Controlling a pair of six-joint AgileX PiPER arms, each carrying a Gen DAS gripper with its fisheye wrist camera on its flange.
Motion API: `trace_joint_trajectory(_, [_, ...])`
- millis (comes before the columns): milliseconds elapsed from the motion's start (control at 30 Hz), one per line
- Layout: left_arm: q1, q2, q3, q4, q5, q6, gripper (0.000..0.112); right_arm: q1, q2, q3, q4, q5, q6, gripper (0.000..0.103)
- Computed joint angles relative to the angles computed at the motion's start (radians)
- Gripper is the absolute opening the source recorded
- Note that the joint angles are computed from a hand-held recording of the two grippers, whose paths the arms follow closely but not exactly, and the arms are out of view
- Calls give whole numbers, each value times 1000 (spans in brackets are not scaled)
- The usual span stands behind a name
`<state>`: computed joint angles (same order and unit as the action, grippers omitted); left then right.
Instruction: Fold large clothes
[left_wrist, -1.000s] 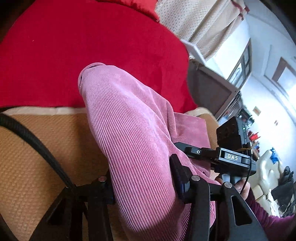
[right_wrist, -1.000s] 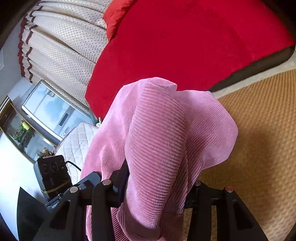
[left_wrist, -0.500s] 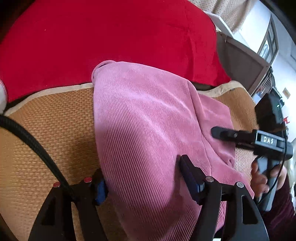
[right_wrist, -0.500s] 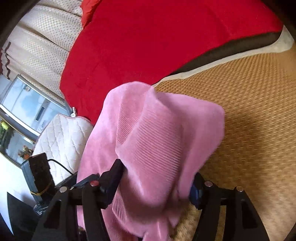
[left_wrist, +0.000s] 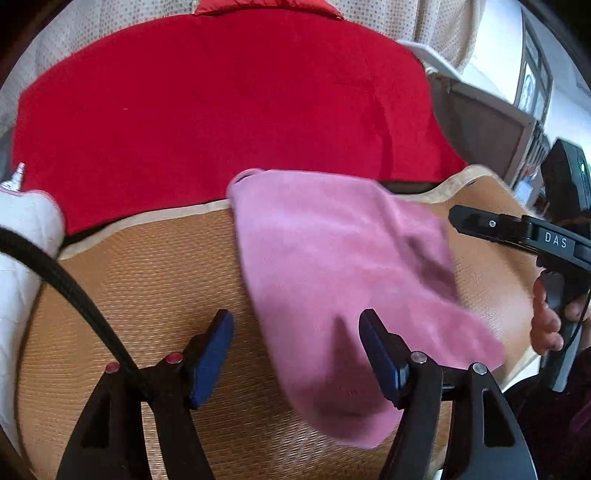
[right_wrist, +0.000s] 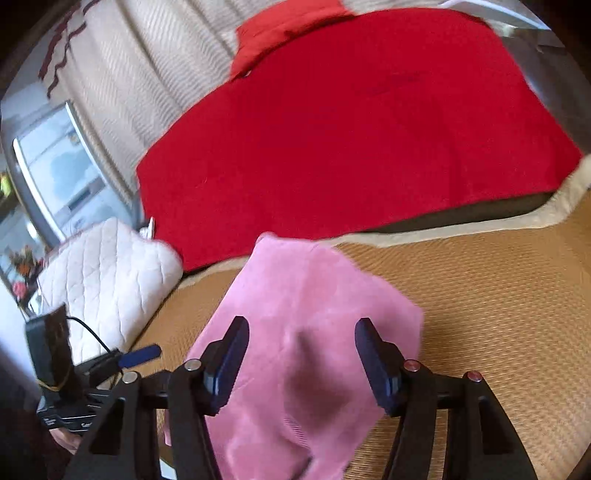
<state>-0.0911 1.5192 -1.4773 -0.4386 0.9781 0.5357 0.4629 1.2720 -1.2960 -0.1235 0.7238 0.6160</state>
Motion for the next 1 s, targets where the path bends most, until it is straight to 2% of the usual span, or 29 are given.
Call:
trace_joint_trajectory(67, [-27, 16, 12, 83, -11, -42, 71, 3, 63, -23, 30, 6, -29, 63])
trace_joint_trajectory(167, [-93, 53, 46, 204, -44, -127, 72, -25, 169, -47, 99, 74, -72, 62])
trace_joint_trajectory(200, [-112, 56, 59, 230, -64, -142, 72, -50, 207, -32, 141, 71, -99, 62])
trace_joint_trajectory(267, [-146, 38, 86, 290, -112, -170, 73, -84, 199, 3, 211, 22, -137, 62])
trace_joint_trajectory(300, [-154, 29, 89, 307, -119, -176, 73, -87, 193, -9, 210, 43, -137, 62])
trace_joint_trajectory(400, [-169, 21, 88, 348, -129, -215, 73, -36, 163, -29, 96, 81, -53, 62])
trace_joint_trajectory(533, [-173, 6, 112, 357, -149, -228, 73, 89, 60, 16, -73, 97, 83, 62])
trace_joint_trajectory(633, [-180, -6, 133, 369, -168, -248, 73, 252, 21, 5, -274, 200, 213, 51])
trace_joint_trajectory(667, [-162, -29, 160, 352, -173, -227, 73, 272, 18, 3, -286, 215, 218, 43])
trace_joint_trajectory(700, [-160, -32, 164, 351, -175, -230, 73, 311, 12, 5, -308, 240, 241, 39])
trace_joint_trajectory(800, [-157, -53, 185, 341, -176, -234, 73, 347, 33, 31, -326, 263, 271, 39])
trace_joint_trajectory(900, [-155, -59, 198, 323, -178, -233, 76, 284, 87, 98, -223, 195, 242, 40])
trace_joint_trajectory(933, [-159, -66, 208, 334, -190, -246, 76, 283, 82, 127, -239, 168, 263, 40])
trace_joint_trajectory(1000, [-168, -80, 224, 362, -208, -274, 76, 294, 69, 116, -248, 189, 269, 40])
